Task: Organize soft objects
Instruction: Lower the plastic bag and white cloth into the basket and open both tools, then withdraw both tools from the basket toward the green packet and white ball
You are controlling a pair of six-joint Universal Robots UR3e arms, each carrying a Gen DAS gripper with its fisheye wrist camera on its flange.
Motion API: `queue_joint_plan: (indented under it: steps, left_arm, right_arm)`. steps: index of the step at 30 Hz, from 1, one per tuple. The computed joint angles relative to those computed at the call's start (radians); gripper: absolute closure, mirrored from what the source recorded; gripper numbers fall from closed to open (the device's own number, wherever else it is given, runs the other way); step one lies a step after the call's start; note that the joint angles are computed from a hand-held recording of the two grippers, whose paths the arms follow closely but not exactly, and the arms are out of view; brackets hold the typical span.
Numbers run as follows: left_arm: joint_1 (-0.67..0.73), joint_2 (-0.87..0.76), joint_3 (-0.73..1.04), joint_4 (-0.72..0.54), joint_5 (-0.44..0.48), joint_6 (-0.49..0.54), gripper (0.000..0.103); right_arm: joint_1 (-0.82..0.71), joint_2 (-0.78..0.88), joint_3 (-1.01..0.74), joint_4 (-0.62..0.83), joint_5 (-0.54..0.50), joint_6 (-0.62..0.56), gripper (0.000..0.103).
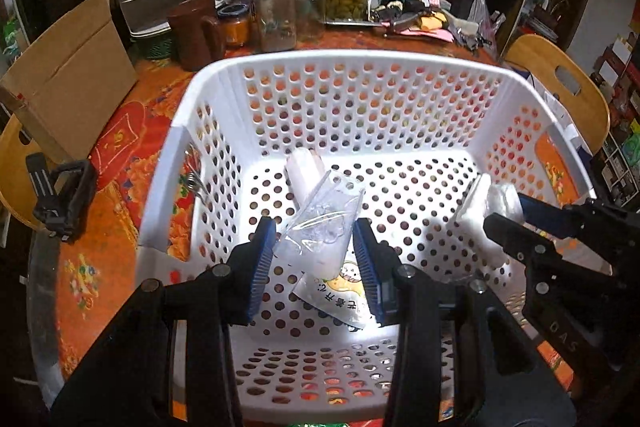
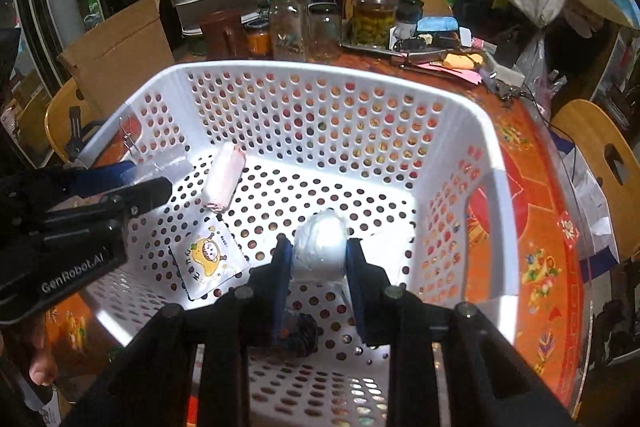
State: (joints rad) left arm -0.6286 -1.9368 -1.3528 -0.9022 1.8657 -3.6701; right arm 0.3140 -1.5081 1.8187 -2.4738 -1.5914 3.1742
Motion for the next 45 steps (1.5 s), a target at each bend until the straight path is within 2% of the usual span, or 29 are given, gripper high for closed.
queue_joint_plan:
  steps: [13, 15, 17, 18, 20, 23, 25, 30, 32, 34, 39, 45]
  left_arm:
    - [0.006, 0.031, -0.068, 0.067, -0.031, 0.004, 0.065]
    - [0.011, 0.049, -0.093, 0.092, -0.052, 0.010, 0.062]
    - [0.010, 0.063, -0.110, 0.116, -0.056, 0.015, 0.047]
    - [0.008, 0.069, -0.119, 0.131, -0.058, 0.022, 0.044]
    - [-0.007, 0.074, -0.113, 0.130, -0.028, 0.020, 0.024]
    - [-0.021, 0.091, -0.115, 0.140, 0.001, 0.017, 0.021]
    - [-0.027, 0.110, -0.120, 0.144, 0.008, 0.021, 0.020]
    - [-0.083, 0.150, -0.120, 0.138, 0.122, 0.017, 0.002]
    - [-0.107, 0.178, -0.144, 0.155, 0.159, 0.011, 0.000]
    - [-0.127, 0.210, -0.167, 0.165, 0.177, 0.010, 0.000]
    - [-0.232, 0.290, -0.242, 0.165, 0.316, -0.032, 0.000]
    - [-0.341, 0.435, -0.447, 0.217, 0.357, -0.128, 0.000]
  right_arm:
    - [-0.003, -0.019, 0.060, -0.089, 0.030, -0.007, 0.076]
    - [-0.003, -0.033, 0.072, -0.099, 0.034, -0.002, 0.076]
    - [-0.004, -0.047, 0.086, -0.113, 0.039, 0.003, 0.068]
    - [-0.006, -0.059, 0.096, -0.121, 0.044, 0.009, 0.067]
    - [-0.003, -0.078, 0.112, -0.139, 0.045, 0.008, 0.058]
    - [0.007, -0.095, 0.109, -0.137, 0.031, 0.011, 0.044]
    - [0.007, -0.113, 0.116, -0.147, 0.022, 0.011, 0.038]
    - [-0.015, -0.174, 0.148, -0.150, 0.019, 0.017, 0.015]
    - [-0.028, -0.210, 0.178, -0.168, 0.025, 0.017, 0.005]
    - [-0.043, -0.257, 0.217, -0.191, 0.024, 0.029, 0.002]
    - [-0.071, -0.378, 0.292, -0.186, 0.035, 0.040, 0.000]
    - [-0.049, -0.517, 0.375, -0.180, 0.023, 0.039, 0.000]
